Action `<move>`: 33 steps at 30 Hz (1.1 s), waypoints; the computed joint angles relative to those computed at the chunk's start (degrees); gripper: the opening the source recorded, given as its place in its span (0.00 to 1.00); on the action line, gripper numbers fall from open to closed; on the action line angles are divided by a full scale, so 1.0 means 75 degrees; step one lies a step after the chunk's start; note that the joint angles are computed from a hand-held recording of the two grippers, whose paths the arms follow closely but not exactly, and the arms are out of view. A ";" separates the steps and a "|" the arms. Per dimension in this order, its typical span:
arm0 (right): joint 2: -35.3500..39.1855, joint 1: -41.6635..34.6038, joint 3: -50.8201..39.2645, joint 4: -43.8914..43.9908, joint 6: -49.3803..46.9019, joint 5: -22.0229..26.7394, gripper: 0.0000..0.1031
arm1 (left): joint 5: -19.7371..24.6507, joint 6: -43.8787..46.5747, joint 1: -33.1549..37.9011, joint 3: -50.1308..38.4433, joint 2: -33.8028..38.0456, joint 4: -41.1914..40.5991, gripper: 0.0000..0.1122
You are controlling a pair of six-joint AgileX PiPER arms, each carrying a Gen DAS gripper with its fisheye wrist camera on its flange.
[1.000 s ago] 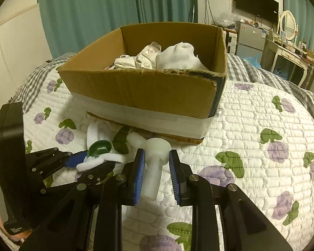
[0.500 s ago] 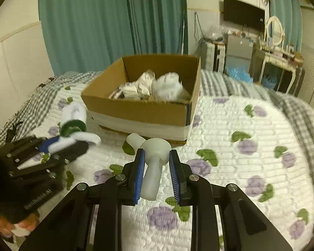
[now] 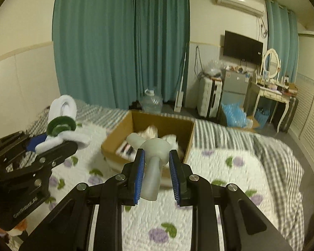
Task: Organize soft objects
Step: 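Carry the plastic piece and pipe-cleaner figure into the box and release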
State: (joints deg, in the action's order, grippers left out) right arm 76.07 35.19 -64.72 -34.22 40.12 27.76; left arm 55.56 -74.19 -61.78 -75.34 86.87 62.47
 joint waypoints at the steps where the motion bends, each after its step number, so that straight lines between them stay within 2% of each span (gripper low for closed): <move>1: 0.0100 -0.0115 -0.0220 0.0223 -0.0295 -0.0015 0.23 | -0.0104 0.0148 0.0131 -0.0108 0.0014 -0.0012 0.26; 7: 0.1359 -0.0600 -0.1961 0.1238 -0.1676 0.0085 0.23 | -0.1175 0.1281 0.1548 -0.1014 0.0668 -0.0586 0.26; 14: 0.3917 -0.1367 -0.4431 0.2975 -0.3373 0.0329 0.23 | -0.2250 0.2934 0.3148 -0.2395 0.2375 -0.1793 0.26; 23: 0.6787 -0.2018 -0.7397 0.4827 -0.4836 0.1014 0.25 | -0.2944 0.4886 0.4255 -0.4262 0.4574 -0.3632 0.30; 25: 0.7128 -0.2071 -0.7765 0.4833 -0.4761 0.1127 0.29 | -0.2845 0.5216 0.4323 -0.4550 0.4829 -0.3914 0.31; 26: 0.7213 -0.2097 -0.7835 0.4856 -0.4700 0.1112 0.40 | -0.2703 0.5261 0.4300 -0.4710 0.4934 -0.3907 0.34; 28: 0.7105 -0.2207 -0.7591 0.5018 -0.4734 0.0870 0.52 | -0.2582 0.4852 0.4198 -0.4681 0.4959 -0.3454 0.52; 29: 0.6914 -0.2230 -0.7293 0.5073 -0.4700 0.0677 0.56 | -0.2898 0.4746 0.4203 -0.4446 0.4845 -0.3263 0.56; 31: 0.6609 -0.2233 -0.6914 0.4944 -0.4567 0.0540 0.60 | -0.3009 0.4125 0.4141 -0.3891 0.4481 -0.2735 0.60; 33: 0.6207 -0.2191 -0.6600 0.4584 -0.4298 0.0535 0.62 | -0.2837 0.3905 0.4043 -0.3710 0.4192 -0.2615 0.60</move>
